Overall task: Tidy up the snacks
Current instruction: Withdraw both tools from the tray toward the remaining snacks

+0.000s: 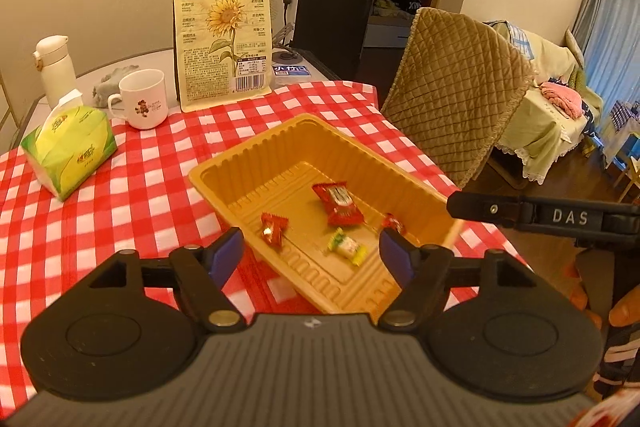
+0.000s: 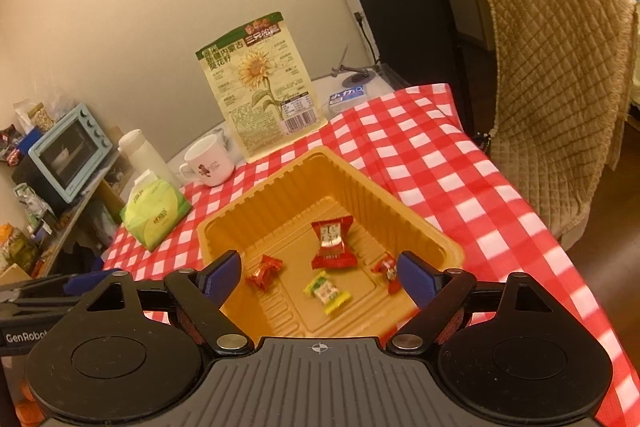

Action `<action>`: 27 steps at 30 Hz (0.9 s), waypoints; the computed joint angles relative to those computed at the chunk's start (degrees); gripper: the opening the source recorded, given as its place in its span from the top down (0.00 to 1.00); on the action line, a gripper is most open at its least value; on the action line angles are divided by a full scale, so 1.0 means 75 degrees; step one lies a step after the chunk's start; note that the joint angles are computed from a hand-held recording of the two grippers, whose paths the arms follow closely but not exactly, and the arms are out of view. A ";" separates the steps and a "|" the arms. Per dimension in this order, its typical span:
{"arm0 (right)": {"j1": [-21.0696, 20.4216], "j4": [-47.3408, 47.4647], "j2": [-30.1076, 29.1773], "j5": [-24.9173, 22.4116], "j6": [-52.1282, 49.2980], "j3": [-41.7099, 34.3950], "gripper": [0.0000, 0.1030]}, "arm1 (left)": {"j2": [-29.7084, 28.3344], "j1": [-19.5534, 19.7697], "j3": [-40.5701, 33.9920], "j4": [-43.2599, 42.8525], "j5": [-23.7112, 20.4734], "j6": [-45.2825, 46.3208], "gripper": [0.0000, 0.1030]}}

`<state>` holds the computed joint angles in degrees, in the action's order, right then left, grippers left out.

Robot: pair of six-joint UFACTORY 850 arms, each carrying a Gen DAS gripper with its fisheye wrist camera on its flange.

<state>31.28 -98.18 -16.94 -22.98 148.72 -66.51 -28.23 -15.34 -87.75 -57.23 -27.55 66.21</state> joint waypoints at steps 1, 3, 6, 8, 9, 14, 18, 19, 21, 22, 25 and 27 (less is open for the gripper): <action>0.0055 0.0054 0.0076 -0.0022 0.0024 0.0072 0.17 | 0.0127 0.0020 0.0168 -0.0095 0.0010 0.0080 0.29; 0.0172 0.0202 0.0233 -0.0043 -0.0017 0.0224 0.17 | 0.0385 0.0075 0.0512 -0.0329 -0.0003 0.0291 0.29; 0.0350 0.0358 0.0426 -0.0048 -0.0090 0.0411 0.17 | 0.0749 0.0159 0.0971 -0.0478 0.0027 0.0428 0.29; 0.0480 0.0495 0.0528 -0.0054 -0.0173 0.0511 0.17 | 0.0983 0.0219 0.1269 -0.0543 0.0061 0.0520 0.28; 0.0544 0.0543 0.0576 -0.0037 -0.0196 0.0560 0.17 | 0.1091 0.0257 0.1409 -0.0574 0.0058 0.0560 0.28; 0.0905 0.0516 0.0760 -0.0040 -0.0047 0.0792 0.17 | 0.1595 0.0451 0.2056 -0.0670 0.0063 0.0716 0.28; 0.1164 0.0606 0.0815 0.0066 -0.0069 0.0906 0.17 | 0.1933 0.0627 0.2494 -0.0732 0.0033 0.0858 0.28; 0.1233 0.0653 0.0822 0.0073 -0.0117 0.0921 0.17 | 0.2007 0.0670 0.2591 -0.0736 0.0017 0.0893 0.28; 0.1360 0.0813 0.0815 0.0040 -0.0284 0.0927 0.17 | 0.2183 0.0758 0.2833 -0.0744 0.0027 0.1006 0.28; 0.1408 0.0864 0.0808 0.0045 -0.0351 0.0929 0.17 | 0.2249 0.0801 0.2930 -0.0734 0.0022 0.1049 0.28; 0.1574 0.0968 0.0774 0.0045 -0.0493 0.0939 0.17 | 0.2430 0.0928 0.3206 -0.0652 0.0002 0.1084 0.28; 0.1676 0.1013 0.0742 0.0010 -0.0544 0.0947 0.17 | 0.2529 0.0995 0.3362 -0.0627 0.0014 0.1096 0.28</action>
